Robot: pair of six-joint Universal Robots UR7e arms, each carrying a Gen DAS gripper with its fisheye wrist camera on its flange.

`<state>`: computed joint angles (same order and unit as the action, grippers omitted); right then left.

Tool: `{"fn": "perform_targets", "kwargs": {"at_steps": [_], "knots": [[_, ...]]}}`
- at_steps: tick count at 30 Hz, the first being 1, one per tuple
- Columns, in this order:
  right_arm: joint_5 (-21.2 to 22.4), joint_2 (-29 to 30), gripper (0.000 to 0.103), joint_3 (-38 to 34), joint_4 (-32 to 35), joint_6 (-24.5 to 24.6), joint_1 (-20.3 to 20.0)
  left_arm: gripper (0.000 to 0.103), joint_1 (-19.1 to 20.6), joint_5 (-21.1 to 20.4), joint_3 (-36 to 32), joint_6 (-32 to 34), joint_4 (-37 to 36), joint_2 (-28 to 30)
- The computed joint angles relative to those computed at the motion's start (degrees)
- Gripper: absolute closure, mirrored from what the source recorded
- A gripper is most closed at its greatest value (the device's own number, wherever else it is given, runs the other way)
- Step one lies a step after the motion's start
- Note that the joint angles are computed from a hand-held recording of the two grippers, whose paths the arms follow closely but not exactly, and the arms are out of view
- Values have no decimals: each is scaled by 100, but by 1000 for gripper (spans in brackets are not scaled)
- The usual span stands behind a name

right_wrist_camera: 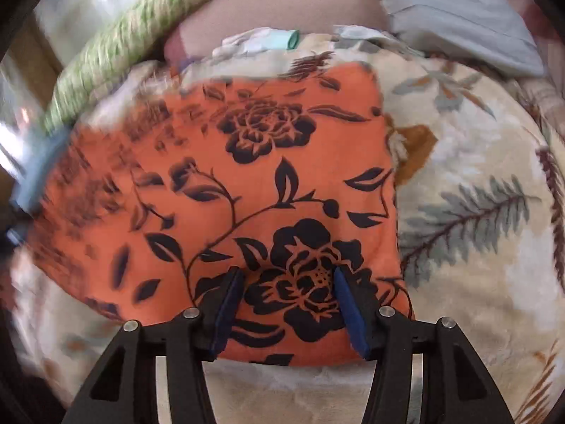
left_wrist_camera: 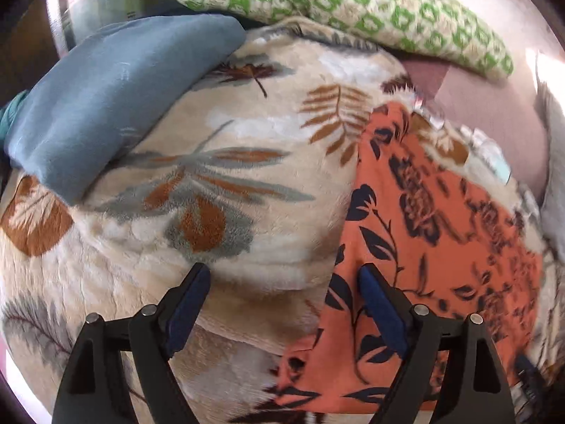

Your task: Fold small clothes

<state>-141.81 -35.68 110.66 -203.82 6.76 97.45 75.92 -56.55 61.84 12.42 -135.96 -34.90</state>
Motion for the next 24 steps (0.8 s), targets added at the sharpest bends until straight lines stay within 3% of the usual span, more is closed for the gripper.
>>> {"fn": "perform_targets", "kwargs": {"at_steps": [2,6,13,16,18,22,24], "knots": [[-86,-16,43,-69,169,19,45,15,-22,184,12,257,-103,67],[294,-152,43,179,-255,285,17,15,-156,559,320,550,-532,-40],[846,59,43,302,-1347,-264,328,15,-262,294,1116,497,-825,-627],[734,275,43,1,-1223,-564,482,15,-311,399,1327,826,-710,-610],[625,405,43,-205,-937,-614,520,15,-349,732,1476,1204,-1024,-485],[378,466,43,-469,293,-77,338,8,-320,835,1482,1370,-1256,-382],[474,442,42,-480,347,-112,292,8,-345,878,1530,1441,-1340,-399]]}}
